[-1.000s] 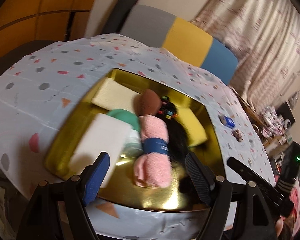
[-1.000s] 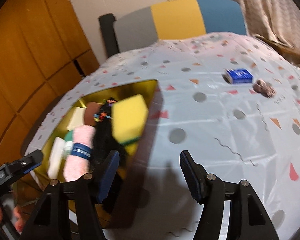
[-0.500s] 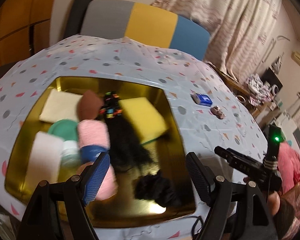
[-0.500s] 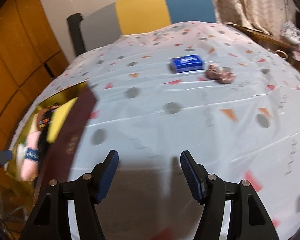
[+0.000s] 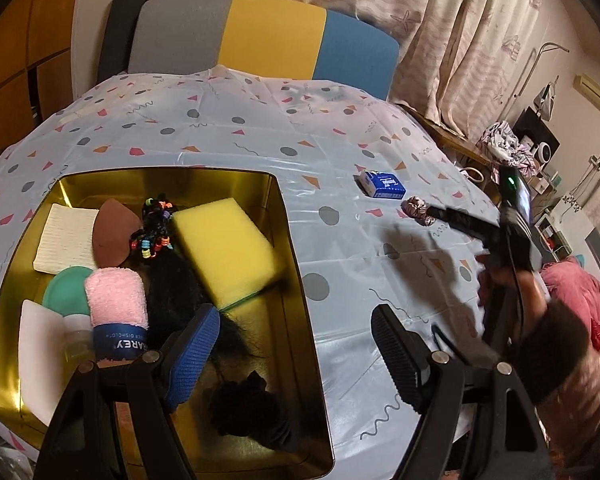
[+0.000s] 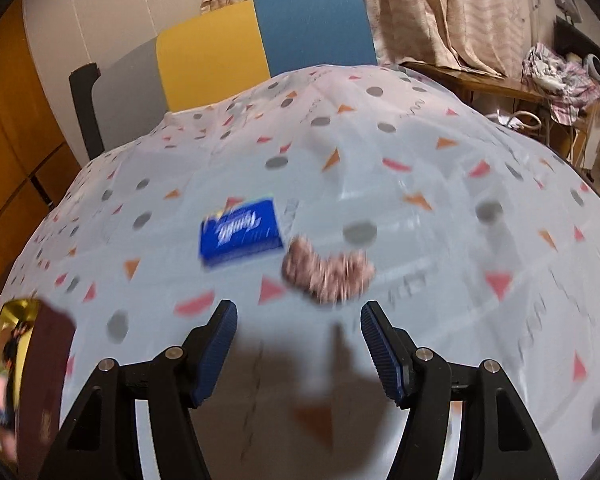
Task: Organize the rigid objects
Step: 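Grasp the pink satin scrunchie with the right tool and lift it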
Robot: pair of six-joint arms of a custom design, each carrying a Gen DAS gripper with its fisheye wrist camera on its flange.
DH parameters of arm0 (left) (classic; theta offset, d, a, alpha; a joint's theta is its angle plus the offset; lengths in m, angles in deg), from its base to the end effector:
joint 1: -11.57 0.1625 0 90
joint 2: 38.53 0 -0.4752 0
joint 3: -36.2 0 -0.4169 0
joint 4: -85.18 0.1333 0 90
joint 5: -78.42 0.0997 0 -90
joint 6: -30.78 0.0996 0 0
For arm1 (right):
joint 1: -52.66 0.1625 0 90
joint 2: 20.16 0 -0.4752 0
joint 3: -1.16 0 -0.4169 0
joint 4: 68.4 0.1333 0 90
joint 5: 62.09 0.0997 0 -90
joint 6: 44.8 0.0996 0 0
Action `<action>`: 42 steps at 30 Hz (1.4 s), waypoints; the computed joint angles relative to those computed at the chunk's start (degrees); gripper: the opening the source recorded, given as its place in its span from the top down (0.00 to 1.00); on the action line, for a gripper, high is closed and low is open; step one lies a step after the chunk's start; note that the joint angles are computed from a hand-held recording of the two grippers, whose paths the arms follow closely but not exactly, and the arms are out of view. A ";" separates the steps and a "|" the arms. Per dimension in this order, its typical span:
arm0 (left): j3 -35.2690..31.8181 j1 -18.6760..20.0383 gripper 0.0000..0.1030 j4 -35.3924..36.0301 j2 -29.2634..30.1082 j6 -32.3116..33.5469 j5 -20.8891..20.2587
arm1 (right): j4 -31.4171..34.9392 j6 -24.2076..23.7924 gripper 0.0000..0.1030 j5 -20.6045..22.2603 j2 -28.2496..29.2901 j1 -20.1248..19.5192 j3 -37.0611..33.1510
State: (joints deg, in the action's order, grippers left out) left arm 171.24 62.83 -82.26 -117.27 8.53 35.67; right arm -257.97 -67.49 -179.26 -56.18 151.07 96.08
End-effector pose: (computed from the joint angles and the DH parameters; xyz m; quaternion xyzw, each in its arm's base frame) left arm -0.1152 -0.4735 0.2546 0.0564 0.9019 -0.3447 0.2542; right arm 0.1941 -0.7123 0.0827 0.1657 -0.9000 0.3078 0.2605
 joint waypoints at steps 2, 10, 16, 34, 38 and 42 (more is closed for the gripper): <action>-0.38 0.02 0.23 0.78 0.26 -0.43 0.23 | 1.68 -0.35 0.36 -0.60 1.57 -0.22 -3.15; -2.07 -0.05 0.23 2.96 1.50 -0.40 0.77 | 3.30 -3.34 0.50 -1.97 5.61 -1.56 -8.82; -4.49 0.06 0.23 2.22 3.94 2.00 -0.41 | 2.58 -4.92 0.76 0.32 4.75 -2.04 -7.45; -26.77 3.08 0.20 12.14 22.63 18.68 -2.87 | -5.74 0.08 0.79 7.70 -3.38 -4.62 8.45; -33.75 4.80 0.20 15.29 27.79 22.46 -2.67 | -6.33 0.38 0.79 8.31 -3.22 -5.16 8.74; -41.28 7.01 0.20 19.46 32.80 23.99 -2.64 | -6.80 0.51 0.79 9.11 -3.28 -5.47 8.99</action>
State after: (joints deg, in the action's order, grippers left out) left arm 129.95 69.84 -62.80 -84.47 32.52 33.02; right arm -264.77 -66.98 -170.14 -59.46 145.60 105.06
